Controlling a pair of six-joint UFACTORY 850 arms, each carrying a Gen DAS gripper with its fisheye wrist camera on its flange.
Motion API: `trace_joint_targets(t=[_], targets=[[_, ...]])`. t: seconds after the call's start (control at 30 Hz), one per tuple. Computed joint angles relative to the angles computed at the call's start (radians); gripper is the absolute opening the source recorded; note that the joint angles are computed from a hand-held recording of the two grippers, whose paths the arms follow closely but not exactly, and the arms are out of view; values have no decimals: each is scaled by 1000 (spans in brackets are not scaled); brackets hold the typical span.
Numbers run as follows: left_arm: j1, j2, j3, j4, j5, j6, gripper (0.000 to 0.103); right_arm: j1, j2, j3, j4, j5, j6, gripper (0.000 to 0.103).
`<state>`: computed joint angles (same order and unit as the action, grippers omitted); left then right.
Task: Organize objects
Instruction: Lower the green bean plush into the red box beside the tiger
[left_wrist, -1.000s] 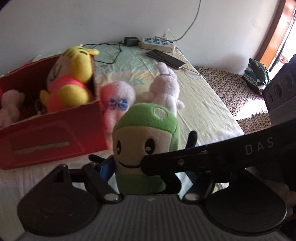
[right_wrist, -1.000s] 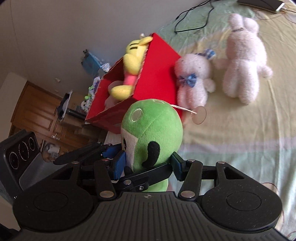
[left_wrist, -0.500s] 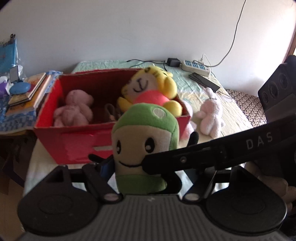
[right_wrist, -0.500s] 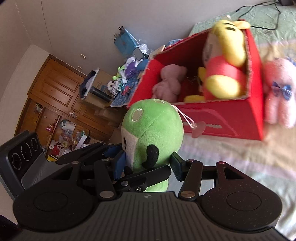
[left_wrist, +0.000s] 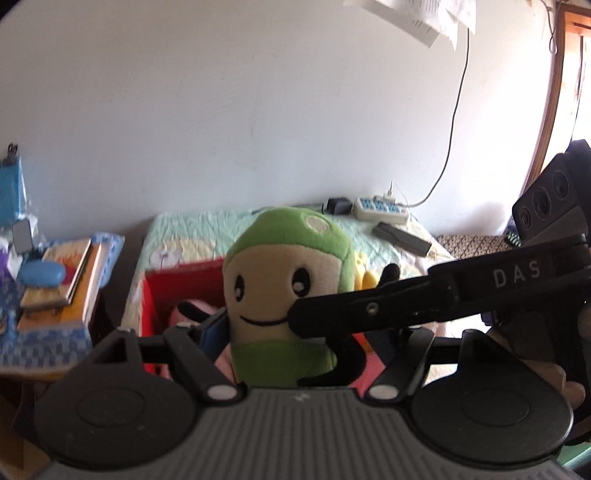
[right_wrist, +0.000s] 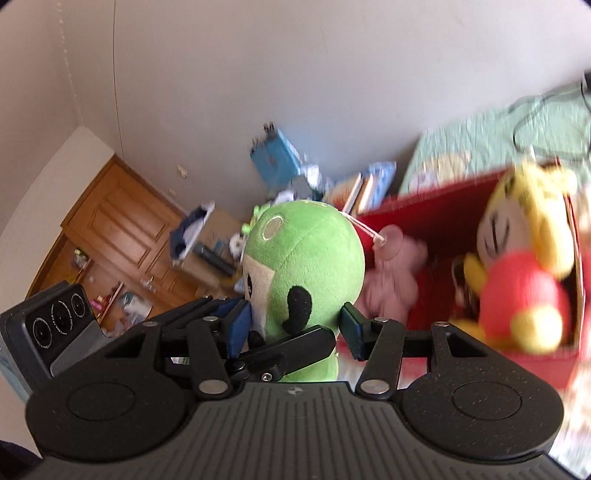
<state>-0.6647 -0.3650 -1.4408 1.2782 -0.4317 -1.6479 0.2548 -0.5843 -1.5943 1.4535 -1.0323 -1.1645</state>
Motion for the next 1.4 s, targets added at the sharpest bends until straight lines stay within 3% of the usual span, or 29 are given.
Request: trace_joint_targets(t=[0.27,0.37,0.5,0.7,0.83,1.1,1.4], targets=[[76,-85,-88,55,109,-31,75,28,-57,-90,41,143,-3,55],[108,-139,-135,-94,162,79,75,40,-96,-137,-2,204,46,55],[137,-206,-185,-429,199,355,75,52,-143,-183,-89,258,145,54],[154,-267,-229,-790,159,698,75,63,-188,-220,-222,282,284,54],[167,-284,-238,-911,132,812,75,73,-212,-250,-294,281,369,54],[170,-309,-275,-960,51,869,76,91,-241,-290,-381,297,475,54],[170,-324,-306,-935,-21,846,78,90,-250,-276,-317,291,536,54]])
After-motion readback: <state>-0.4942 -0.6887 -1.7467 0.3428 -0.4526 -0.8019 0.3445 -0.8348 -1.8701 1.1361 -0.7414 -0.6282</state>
